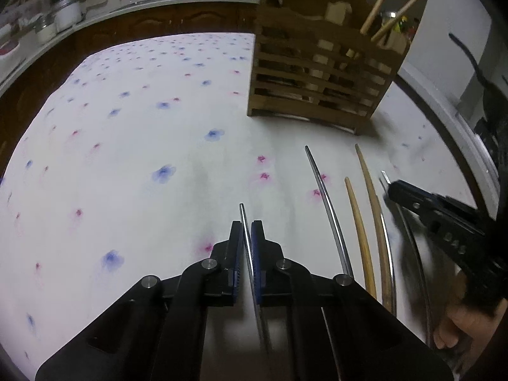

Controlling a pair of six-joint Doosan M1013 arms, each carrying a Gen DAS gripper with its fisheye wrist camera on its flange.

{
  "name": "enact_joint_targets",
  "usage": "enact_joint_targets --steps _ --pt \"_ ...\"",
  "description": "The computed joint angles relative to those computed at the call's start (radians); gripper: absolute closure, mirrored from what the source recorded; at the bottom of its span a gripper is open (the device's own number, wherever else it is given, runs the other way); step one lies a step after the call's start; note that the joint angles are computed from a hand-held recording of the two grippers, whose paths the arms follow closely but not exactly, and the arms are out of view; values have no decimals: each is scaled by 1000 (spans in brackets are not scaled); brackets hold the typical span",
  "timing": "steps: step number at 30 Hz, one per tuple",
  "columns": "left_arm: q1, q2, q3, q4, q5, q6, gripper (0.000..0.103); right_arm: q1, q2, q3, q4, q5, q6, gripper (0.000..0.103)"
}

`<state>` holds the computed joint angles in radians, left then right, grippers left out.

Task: Organize utensils
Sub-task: 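Grasp a metal chopstick with the left tool while the right tool grasps another, then lift both metal chopsticks and carry them above the wooden holder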

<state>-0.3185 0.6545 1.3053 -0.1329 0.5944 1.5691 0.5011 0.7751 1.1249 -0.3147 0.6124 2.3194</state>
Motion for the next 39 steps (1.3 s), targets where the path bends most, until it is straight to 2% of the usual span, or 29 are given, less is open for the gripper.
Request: enact_joint_targets --steps 5,7,14,23,39 --pt "33 -50 53 -224 -46 147 99 2 -81 110 -8 -131 81 99" --pt "39 -76 75 -289 -72 196 99 6 -116 150 -58 -185 144 99" --pt "50 -157 138 -465 -154 361 99 19 -204 230 -308 -271 387 99" --pt "54 -224 182 -648 -215 553 99 35 -267 276 -726 -292 774 99" --pt "48 -252 203 -667 -259 592 99 42 -286 291 -902 -293 940 99"
